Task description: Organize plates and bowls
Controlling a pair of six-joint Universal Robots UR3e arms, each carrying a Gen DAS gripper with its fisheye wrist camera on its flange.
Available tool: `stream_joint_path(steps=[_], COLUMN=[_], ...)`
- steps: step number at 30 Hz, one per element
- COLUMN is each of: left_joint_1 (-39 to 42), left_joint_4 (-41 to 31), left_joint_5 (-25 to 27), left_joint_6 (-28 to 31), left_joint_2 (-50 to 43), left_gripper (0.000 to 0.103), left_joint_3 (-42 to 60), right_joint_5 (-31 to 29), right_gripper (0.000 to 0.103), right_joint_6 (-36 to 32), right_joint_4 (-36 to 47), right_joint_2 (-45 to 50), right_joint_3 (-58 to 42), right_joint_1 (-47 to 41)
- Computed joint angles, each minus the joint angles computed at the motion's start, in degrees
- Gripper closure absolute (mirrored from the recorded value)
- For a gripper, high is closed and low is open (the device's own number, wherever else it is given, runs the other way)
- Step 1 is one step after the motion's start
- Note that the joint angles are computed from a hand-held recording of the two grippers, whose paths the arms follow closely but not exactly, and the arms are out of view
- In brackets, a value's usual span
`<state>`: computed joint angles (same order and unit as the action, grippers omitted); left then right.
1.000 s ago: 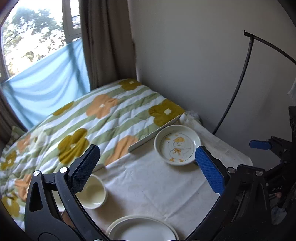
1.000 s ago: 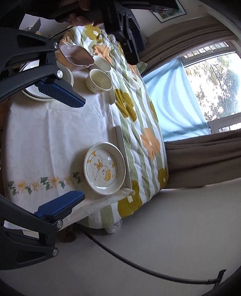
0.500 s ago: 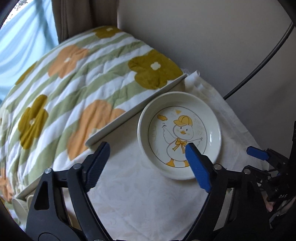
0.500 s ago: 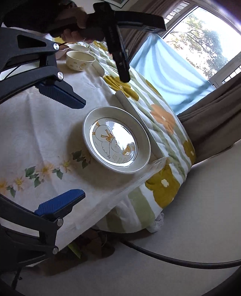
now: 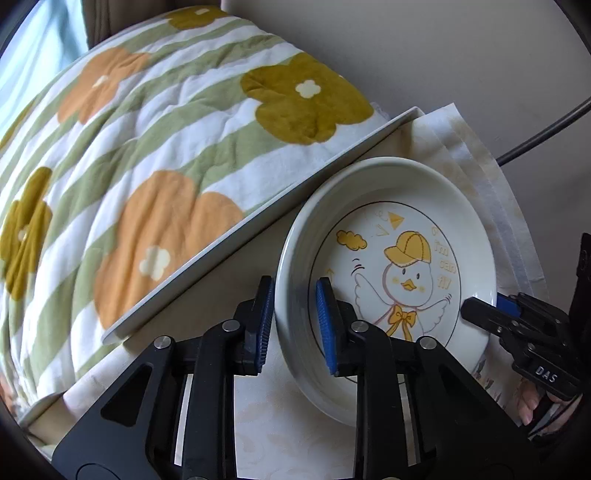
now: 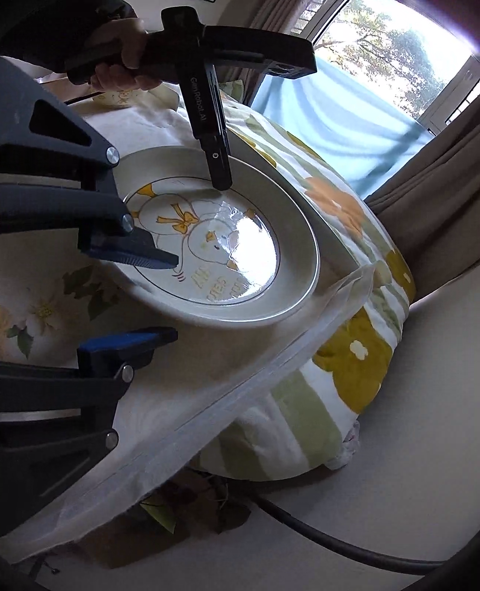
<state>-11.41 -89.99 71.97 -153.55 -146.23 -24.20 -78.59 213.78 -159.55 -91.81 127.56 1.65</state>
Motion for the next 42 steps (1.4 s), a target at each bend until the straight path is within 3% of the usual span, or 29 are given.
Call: stream_joint_path(steps=[2, 7, 15, 23, 30, 36, 39, 42], left_joint_1=[-0.04, -0.46, -0.29, 3.11, 11.14, 24.03, 33.58, 45.69], left_joint_4=[-0.51, 1.7, 7.91, 14.67, 15.6, 8.1, -0.55, -12.34], left_joint_5=[0.08, 0.95, 0.09, -1.98, -5.12, -8.67, -11.54, -13.68], left_joint_6=[0.34, 0.65, 1.31, 2.03, 3.37, 9.96, 16.75, 27.19], left_joint_2=[-0.5, 0.75, 9.05, 26.87, 47.53, 65.87, 74.73, 83.18], left_gripper=[0.084, 0.084, 0.084, 0.084, 0.084, 0.084, 0.084, 0.084], left_joint_3=[1.01, -1.56, -13.74, -35.16, -53.98, -66.05, -69.63, -71.47], right_joint_5=[-0.09, -0.29, -2.27, -3.65, -5.81, -8.7, -9.7, -10.77], right_gripper=[0.083, 0.083, 0.083, 0.083, 0.083, 0.083, 0.083, 0.083], right_joint_6=[-0.14, -0.08, 0.17, -0.89, -1.2, 1.09, 4.08, 5.88], right_joint_4=[-0.53, -1.17, 3.32, 10.89, 20.06, 23.98, 23.67, 23.68], right_joint_2=[1.08, 2.1, -0.19, -7.12, -10.01, -7.57, -5.64, -2.34], right_joint_3=[-0.66, -1.21, -3.02, -6.54, -14.95, -21.89, -23.94, -26.97], right_joint_1=[0.21, 0.08, 0.52, 2.7, 9.93, 19.79, 25.15, 30.18])
